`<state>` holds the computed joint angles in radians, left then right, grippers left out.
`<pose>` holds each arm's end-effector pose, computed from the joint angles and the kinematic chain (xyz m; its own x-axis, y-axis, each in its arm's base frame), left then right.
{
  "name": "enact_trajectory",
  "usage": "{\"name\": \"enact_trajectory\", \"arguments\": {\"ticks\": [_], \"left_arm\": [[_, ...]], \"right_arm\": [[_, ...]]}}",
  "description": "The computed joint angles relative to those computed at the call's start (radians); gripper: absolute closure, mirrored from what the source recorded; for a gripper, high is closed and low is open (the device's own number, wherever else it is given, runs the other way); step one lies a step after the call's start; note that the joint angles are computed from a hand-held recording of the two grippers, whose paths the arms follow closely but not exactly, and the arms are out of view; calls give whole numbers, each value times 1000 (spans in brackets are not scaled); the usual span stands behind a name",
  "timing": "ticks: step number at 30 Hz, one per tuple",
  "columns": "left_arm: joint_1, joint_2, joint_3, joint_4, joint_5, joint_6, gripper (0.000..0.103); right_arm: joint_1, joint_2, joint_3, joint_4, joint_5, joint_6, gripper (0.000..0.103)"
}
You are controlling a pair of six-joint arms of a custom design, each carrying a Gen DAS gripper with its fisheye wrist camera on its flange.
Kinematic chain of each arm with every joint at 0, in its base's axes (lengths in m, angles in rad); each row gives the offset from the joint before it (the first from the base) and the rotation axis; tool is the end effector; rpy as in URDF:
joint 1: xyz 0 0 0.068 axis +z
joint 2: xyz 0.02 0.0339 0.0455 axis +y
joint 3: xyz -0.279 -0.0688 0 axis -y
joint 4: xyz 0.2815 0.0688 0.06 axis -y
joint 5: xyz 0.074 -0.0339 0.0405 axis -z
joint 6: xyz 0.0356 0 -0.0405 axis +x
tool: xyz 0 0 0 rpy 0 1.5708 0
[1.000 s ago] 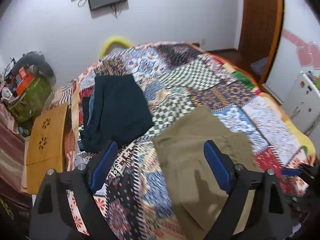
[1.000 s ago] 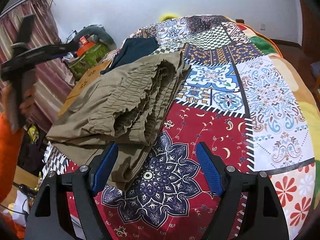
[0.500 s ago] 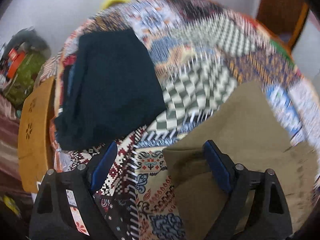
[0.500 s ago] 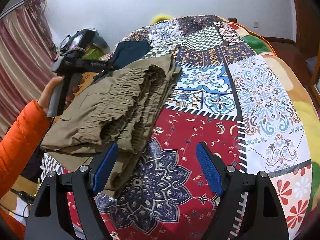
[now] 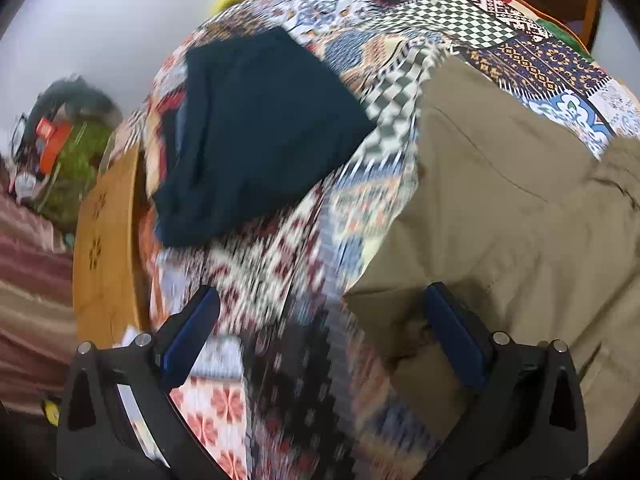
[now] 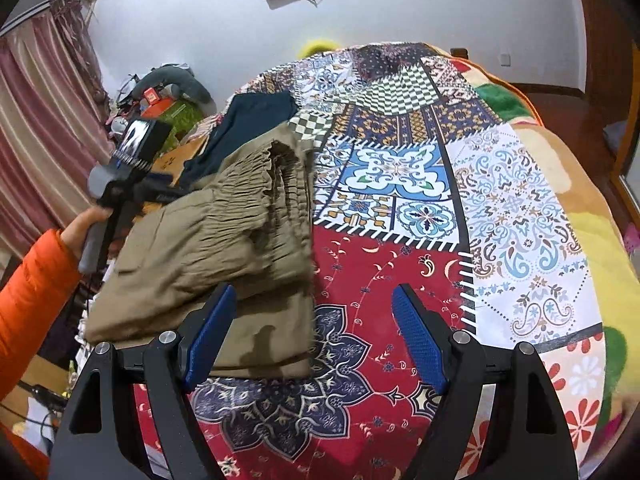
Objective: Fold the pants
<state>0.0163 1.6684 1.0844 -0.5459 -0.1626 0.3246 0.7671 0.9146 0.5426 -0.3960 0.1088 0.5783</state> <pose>0.3615 0.0117 0.1873 -0.8842 0.3004 -0.3578 0.2077 0.9388 0.2749 0.1557 0.1447 0.2121 -0.7652 0.0171 -0.6436 -0.2573 0.9082 0.3300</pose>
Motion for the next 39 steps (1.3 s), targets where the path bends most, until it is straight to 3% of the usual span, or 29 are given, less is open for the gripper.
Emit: {"name": "enact_trajectory", "arguments": {"ticks": [9, 16, 19, 23, 27, 31, 33, 36, 39], "left_arm": [[148, -363, -262, -106, 144, 29, 0], [137, -614, -381, -197, 230, 45, 0], [107, -683, -423, -179, 224, 10, 0], [152, -719, -452, -167, 252, 8, 0], [260, -719, -464, -164, 293, 54, 0], [355, -709, -488, -119, 225, 92, 0], [423, -673, -467, -144, 273, 113, 3], [432, -686, -456, -147, 250, 127, 7], [415, -697, -419, -173, 286, 112, 7]], "right_arm": [[83, -20, 28, -34, 60, 12, 26], [127, 18, 33, -6, 83, 15, 26], [114, 71, 29, 23, 80, 10, 26], [72, 154, 8, 75, 11, -2, 26], [70, 132, -17, 87, 1, 3, 26], [70, 119, -26, 78, 5, 5, 26], [62, 114, -29, 73, -5, 6, 26], [58, 116, -18, 61, -8, 4, 26], [63, 119, 12, 23, 13, 0, 26]]}}
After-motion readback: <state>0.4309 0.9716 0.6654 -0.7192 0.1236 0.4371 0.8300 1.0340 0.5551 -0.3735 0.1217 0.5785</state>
